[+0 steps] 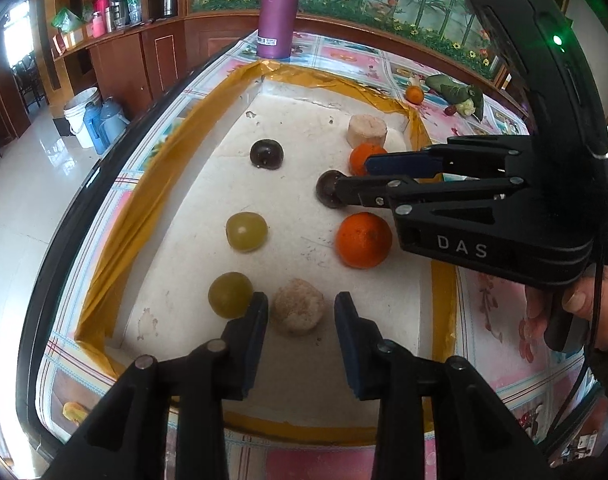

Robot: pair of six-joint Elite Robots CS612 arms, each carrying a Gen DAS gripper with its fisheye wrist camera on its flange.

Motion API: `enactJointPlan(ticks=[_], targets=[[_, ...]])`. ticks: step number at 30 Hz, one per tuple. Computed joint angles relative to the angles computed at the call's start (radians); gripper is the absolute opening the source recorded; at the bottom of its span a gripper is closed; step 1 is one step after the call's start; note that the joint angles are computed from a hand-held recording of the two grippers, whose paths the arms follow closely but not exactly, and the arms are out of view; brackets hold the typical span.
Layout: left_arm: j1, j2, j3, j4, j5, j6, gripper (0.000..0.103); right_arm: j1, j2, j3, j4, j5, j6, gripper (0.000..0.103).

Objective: Organize fruits
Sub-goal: 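Open both grippers to drop the fruit and cake into the tray, then grasp a small brown round fruit on the table with the right gripper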

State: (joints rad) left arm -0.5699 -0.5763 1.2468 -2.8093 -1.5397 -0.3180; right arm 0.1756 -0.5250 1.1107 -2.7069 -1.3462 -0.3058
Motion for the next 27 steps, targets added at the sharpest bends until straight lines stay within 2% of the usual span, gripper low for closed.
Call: enactJointPlan(ticks=[4,12,14,17,20,21,23,25,27], targets=[[-0.003,-0.014,0.020,-0.014,0.008,-0.020,0.047,-0.007,-0.023,0.037,-0.034,0.010,0.022,0.031],[-0.014,-0.036,0.052,-0.033,0.027,-0.045,0.048,-0.035,-0.090,0.158,-0.115,0.036,0.086,0.032],[-0.021,-0.040,0.056,-0.043,0.033,-0.042,0.051,-0.043,-0.106,0.189,-0.133,0.035,0.098,0.033],[-0.034,-0.043,0.057,-0.052,0.045,-0.033,0.057,-0.054,-0.133,0.246,-0.160,0.018,0.110,0.035],[-0.047,-0.042,0.049,-0.054,0.040,-0.017,0.058,-0.063,-0.159,0.305,-0.186,-0.015,0.111,0.036],[-0.052,-0.040,0.044,-0.054,0.039,-0.010,0.058,-0.067,-0.168,0.327,-0.197,-0.027,0.114,0.037],[-0.063,-0.036,0.032,-0.047,0.039,0.001,0.063,-0.078,-0.186,0.371,-0.224,-0.047,0.131,0.048],[-0.074,-0.032,0.020,-0.043,0.032,0.012,0.066,-0.089,-0.203,0.414,-0.266,-0.068,0.155,0.066],[-0.084,-0.026,0.004,-0.032,0.025,0.026,0.069,-0.104,-0.218,0.458,-0.314,-0.083,0.179,0.074]])
